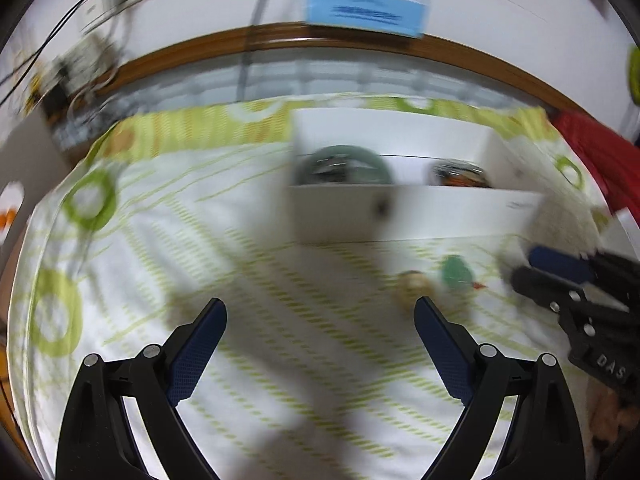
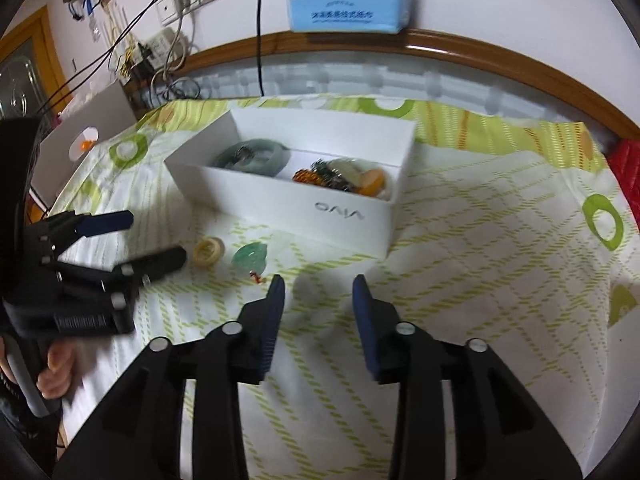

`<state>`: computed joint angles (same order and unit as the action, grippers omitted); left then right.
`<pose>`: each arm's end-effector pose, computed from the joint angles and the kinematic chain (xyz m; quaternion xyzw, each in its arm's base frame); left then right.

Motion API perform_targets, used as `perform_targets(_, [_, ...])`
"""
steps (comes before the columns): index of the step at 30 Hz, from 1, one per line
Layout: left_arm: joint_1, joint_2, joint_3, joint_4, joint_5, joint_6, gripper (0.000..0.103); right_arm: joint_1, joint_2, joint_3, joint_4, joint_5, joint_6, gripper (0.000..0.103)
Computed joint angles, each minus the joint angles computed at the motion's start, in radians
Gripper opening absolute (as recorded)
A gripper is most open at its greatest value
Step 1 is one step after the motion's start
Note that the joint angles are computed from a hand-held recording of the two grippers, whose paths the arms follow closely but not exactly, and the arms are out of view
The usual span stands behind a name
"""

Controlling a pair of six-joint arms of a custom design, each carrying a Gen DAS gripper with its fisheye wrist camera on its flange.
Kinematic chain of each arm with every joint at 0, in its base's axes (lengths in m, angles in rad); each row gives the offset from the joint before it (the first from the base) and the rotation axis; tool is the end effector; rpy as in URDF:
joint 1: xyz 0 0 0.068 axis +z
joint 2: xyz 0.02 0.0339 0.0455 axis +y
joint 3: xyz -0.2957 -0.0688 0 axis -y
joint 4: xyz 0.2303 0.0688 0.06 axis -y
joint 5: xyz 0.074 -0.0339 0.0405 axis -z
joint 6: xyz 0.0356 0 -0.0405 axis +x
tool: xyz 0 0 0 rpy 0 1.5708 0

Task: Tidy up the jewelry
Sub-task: 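Grasp the pale jade donut ring with the left gripper while the right grasps the green jade bead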

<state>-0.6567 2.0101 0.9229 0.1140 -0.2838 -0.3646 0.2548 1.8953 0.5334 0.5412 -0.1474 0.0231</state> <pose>0.2966 -0.2161 0.1157 0.0965 0.9421 -0.0245 0.3203 0.2843 0.0795 0.1010 -0.1341 0.9186 0.1185 0.3523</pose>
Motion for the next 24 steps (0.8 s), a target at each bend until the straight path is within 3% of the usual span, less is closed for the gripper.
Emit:
perform_targets(8, [-0.06,0.051,0.066,0.002,-0.024,0.098,0.092,-0.031,-0.004,0.003,-0.005,-0.019,0.031,0.041])
perform_targets(11, [-0.075,0.088,0.112,-0.016,-0.037,0.133,0.072,-0.028,-0.005,0.0,0.002,-0.015,0.033,0.041])
perform_targets(15, [-0.045,0.077,0.095,-0.004,0.041,0.131,0.022,-0.041,-0.004,-0.003,0.009,-0.025,0.04,0.041])
perform_targets(21, [0.036,0.001,-0.021,0.075,0.058,0.026,0.022,-0.035,-0.007,-0.011,0.035,-0.085,0.035,0.041])
perform_targets(24, [0.07,-0.008,-0.031,0.062,0.026,-0.028,0.022,0.017,0.004,0.003,0.024,-0.057,0.01,0.042])
